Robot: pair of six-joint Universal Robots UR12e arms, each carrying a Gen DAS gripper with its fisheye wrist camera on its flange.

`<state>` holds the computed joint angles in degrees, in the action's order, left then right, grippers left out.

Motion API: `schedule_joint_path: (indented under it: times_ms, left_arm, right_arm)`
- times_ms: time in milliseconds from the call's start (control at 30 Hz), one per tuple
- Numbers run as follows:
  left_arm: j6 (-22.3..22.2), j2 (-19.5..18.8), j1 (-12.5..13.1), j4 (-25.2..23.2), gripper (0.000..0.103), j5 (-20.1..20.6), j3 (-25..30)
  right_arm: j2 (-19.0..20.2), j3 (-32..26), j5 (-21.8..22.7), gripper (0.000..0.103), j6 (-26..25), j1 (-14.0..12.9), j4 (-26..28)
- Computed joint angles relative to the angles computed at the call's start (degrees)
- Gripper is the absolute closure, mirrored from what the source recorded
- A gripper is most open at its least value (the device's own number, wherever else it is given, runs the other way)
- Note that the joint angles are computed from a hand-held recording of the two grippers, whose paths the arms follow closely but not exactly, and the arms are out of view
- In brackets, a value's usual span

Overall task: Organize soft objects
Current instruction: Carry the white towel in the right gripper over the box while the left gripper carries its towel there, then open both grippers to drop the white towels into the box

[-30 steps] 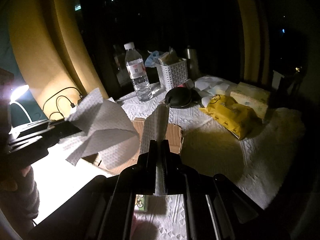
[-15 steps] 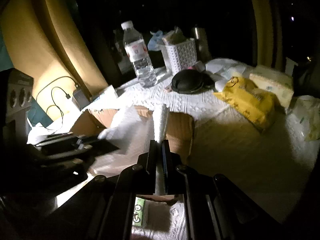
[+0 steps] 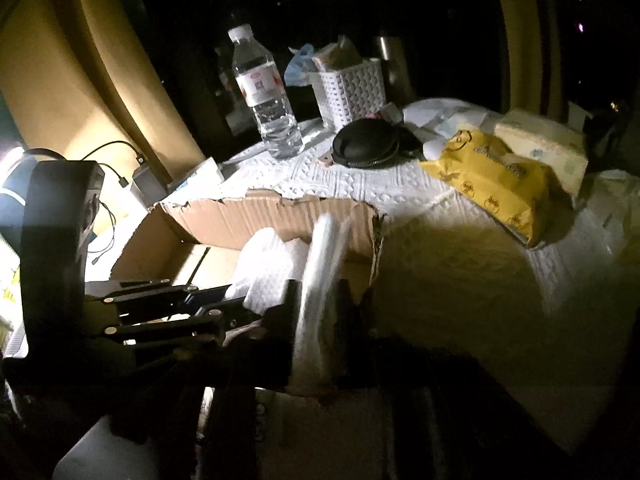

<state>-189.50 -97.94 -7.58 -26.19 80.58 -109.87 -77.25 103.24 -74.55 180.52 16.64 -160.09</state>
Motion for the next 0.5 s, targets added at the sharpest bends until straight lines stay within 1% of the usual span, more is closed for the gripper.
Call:
schedule_joint_path:
  times_ms: [133,300,367,467,500]
  left_arm:
    - [0.24,0.88,-0.21,-0.09,0.081,0.89,-0.24]
    - [0.35,2.25,-0.52,0.50,0.080,2.96,-1.07]
    - [0.36,2.80,-0.48,0.89,0.080,3.04,-1.50]
    - [0.89,3.63,-0.68,1.05,0.079,3.71,-2.01]
    - [0.94,3.86,-0.80,0.98,0.076,4.18,-2.11]
  right_arm:
    - [-0.53,0.32,-2.44,0.075,-0.12,0.41,-0.44]
    - [-1.87,1.37,-3.19,0.075,0.53,0.25,-0.76]
    - [-2.47,1.76,-3.59,0.074,0.62,0.27,-0.76]
    - [-3.39,2.45,-4.06,0.067,0.96,0.33,-0.99]
    - [-3.72,2.71,-4.12,0.066,1.07,0.35,-1.11]
